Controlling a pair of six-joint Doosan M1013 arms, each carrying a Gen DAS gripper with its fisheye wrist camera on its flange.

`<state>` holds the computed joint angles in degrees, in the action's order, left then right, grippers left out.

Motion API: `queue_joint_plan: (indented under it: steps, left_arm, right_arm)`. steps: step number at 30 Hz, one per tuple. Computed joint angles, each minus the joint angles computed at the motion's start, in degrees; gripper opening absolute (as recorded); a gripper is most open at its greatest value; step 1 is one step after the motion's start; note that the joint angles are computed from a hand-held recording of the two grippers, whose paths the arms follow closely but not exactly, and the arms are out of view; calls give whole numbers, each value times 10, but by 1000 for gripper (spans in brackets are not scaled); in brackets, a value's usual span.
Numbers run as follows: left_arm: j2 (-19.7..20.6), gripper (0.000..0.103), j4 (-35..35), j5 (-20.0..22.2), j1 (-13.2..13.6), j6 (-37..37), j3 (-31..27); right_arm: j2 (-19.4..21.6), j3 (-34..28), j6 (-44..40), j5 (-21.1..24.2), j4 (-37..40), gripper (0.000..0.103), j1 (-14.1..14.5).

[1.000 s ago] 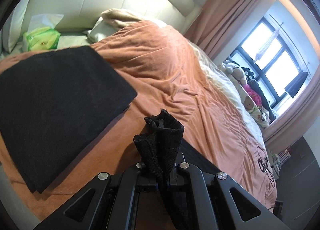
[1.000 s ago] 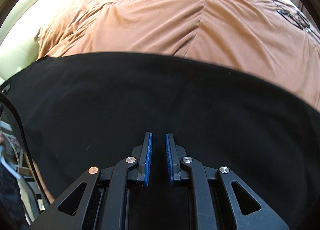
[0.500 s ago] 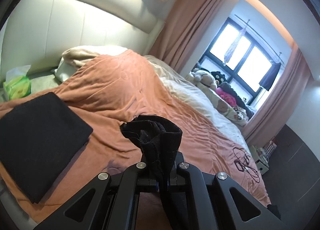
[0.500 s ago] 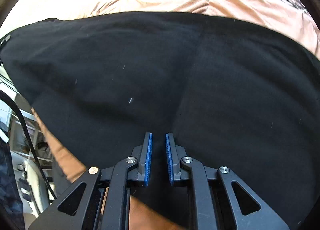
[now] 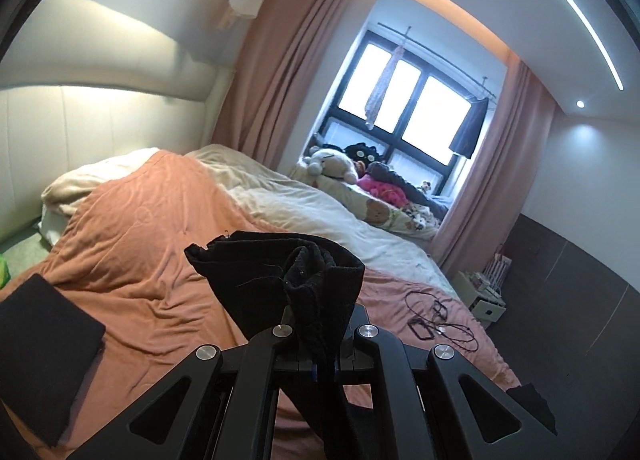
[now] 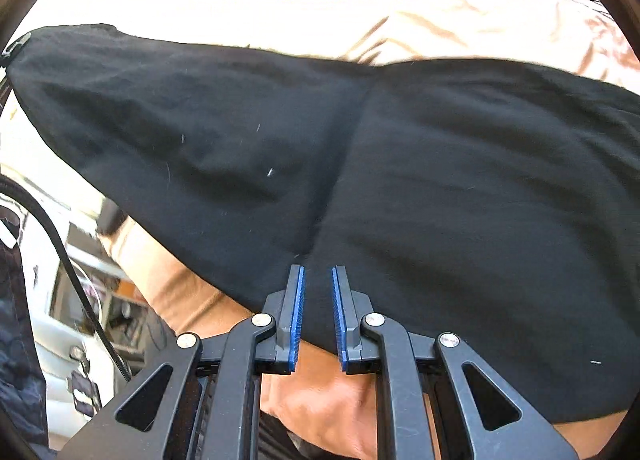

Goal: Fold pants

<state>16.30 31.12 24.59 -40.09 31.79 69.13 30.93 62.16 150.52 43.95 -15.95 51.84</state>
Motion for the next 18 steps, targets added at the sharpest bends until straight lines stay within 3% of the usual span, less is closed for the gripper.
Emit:
queue_joint_plan:
  steps: [5,7,9,10,18]
  left_arm:
    - [29,5,-104,10,-19,108,-70]
    - [41,5,-136,17,-25,142,-97]
    - [54,5,-169,23,-33,180,-125]
    - [57,5,-181,24,-36,195,-132]
    - [117,5,-268,77,-55,291,-240]
  right_arm:
    - [-57,77,110,-36,-101,15,5]
    - [-76,101,149,-43,-141,30,6]
    - [-93,123,196,-39,-196,56,13]
    - [-100,132,221,-35,-221,60,17]
    - [-156,201,350,3,-344,61,39]
